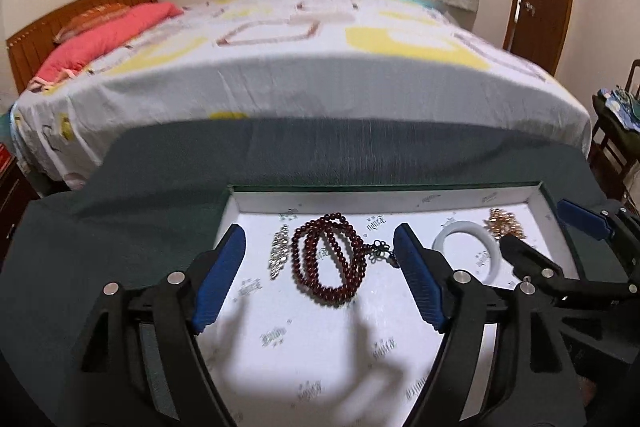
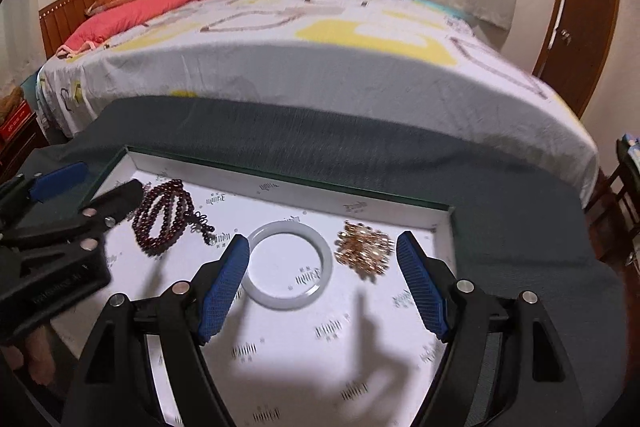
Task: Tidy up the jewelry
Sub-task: 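Open both tools to set the beads and bangle in the box, then withdraw both tools from the box back over the table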
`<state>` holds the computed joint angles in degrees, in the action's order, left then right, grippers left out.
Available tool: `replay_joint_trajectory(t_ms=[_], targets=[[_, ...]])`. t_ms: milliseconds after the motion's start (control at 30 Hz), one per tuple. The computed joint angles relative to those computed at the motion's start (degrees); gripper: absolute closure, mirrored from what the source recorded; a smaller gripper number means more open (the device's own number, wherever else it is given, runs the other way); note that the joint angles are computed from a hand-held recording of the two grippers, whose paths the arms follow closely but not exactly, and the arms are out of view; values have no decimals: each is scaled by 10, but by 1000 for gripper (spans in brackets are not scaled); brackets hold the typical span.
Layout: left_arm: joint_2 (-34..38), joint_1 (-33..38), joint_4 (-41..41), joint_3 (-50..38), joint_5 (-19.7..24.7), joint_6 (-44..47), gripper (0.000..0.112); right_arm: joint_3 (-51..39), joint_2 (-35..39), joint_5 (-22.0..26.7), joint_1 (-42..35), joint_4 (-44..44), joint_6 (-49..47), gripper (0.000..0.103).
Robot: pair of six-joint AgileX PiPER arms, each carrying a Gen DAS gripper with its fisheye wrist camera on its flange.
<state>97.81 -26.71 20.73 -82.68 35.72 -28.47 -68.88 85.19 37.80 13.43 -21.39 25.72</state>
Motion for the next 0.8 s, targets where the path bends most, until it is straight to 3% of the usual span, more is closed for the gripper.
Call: replay_joint_trajectory(t_ms=[267,500,667,800], targets=[[-140,-42,98,141,-8,-104,36,111,-147,13,11,-23,48,30],[-248,-93,136,256,19,-183,36,217,-274,67,68,-74,136,30],[-314,-151,188,326,62,-258,36,280,-362,155,175,-142,238,29],[-351,-197,199,363,99,-299,36,329,-423,271,328,-207,365,30]])
